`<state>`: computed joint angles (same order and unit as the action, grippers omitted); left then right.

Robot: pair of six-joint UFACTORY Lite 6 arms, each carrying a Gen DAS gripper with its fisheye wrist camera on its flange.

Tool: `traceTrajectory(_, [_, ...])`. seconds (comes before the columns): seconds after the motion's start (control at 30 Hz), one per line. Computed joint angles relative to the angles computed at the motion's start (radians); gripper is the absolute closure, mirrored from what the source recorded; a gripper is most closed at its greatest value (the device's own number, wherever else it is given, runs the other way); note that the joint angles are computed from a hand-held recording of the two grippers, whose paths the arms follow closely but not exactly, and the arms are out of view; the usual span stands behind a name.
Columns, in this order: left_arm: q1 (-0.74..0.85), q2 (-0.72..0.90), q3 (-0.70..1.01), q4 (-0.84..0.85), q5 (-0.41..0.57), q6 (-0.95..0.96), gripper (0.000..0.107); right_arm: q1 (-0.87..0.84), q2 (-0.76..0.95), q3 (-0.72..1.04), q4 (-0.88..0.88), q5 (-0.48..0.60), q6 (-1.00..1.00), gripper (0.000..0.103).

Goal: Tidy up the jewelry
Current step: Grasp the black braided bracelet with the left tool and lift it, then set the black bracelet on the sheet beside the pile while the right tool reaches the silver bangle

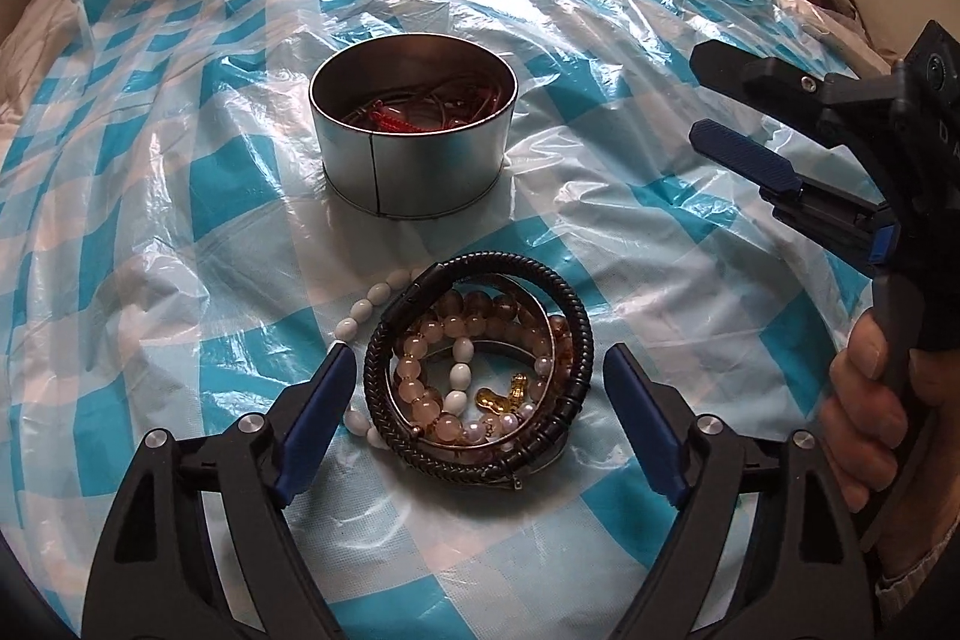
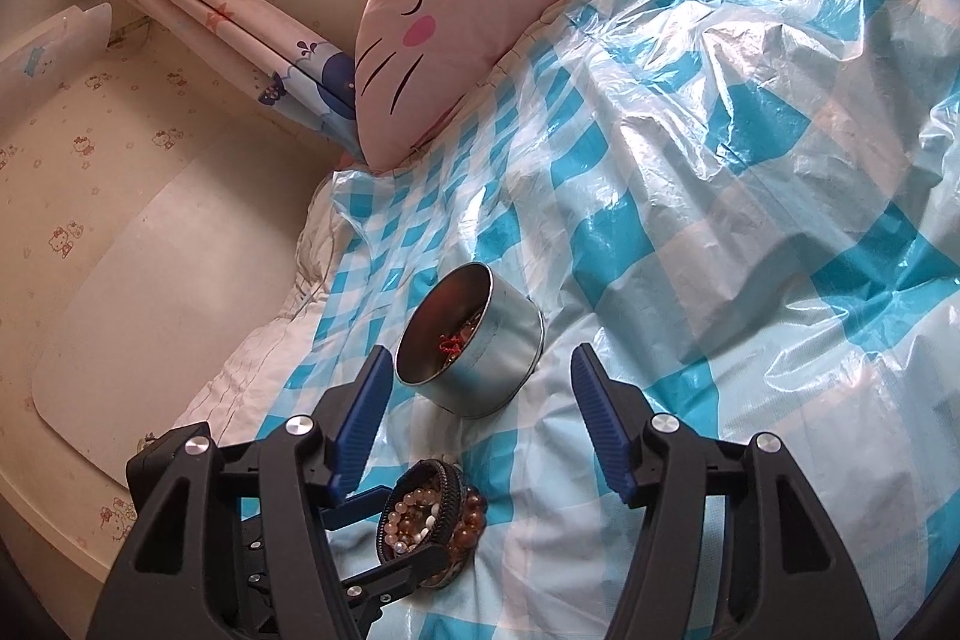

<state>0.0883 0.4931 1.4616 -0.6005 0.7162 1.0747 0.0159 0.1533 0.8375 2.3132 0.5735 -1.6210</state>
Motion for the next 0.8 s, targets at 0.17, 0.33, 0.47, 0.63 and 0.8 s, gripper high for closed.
traceTrajectory(0.17, [0.029,0.017,0.023,-0.066,0.046,0.041,0.040,-0.002,0.007,0.008,-0.015,0.002,0.013,0.043])
traceTrajectory(0.33, [0.097,0.041,0.086,-0.180,0.118,0.064,0.041,0.000,0.014,0.014,-0.026,0.005,0.016,0.043])
traceTrajectory(0.47, [0.159,0.107,0.188,-0.215,0.121,-0.032,0.040,0.033,0.052,0.074,-0.132,-0.020,0.071,0.043])
traceTrajectory(0.63, [0.210,0.250,0.380,-0.148,0.130,-0.240,0.040,0.162,0.172,0.267,-0.535,-0.136,0.340,0.071])
traceTrajectory(0.8, [0.213,0.340,0.489,-0.068,0.146,-0.340,0.040,0.238,0.235,0.359,-0.809,-0.208,0.560,0.087])
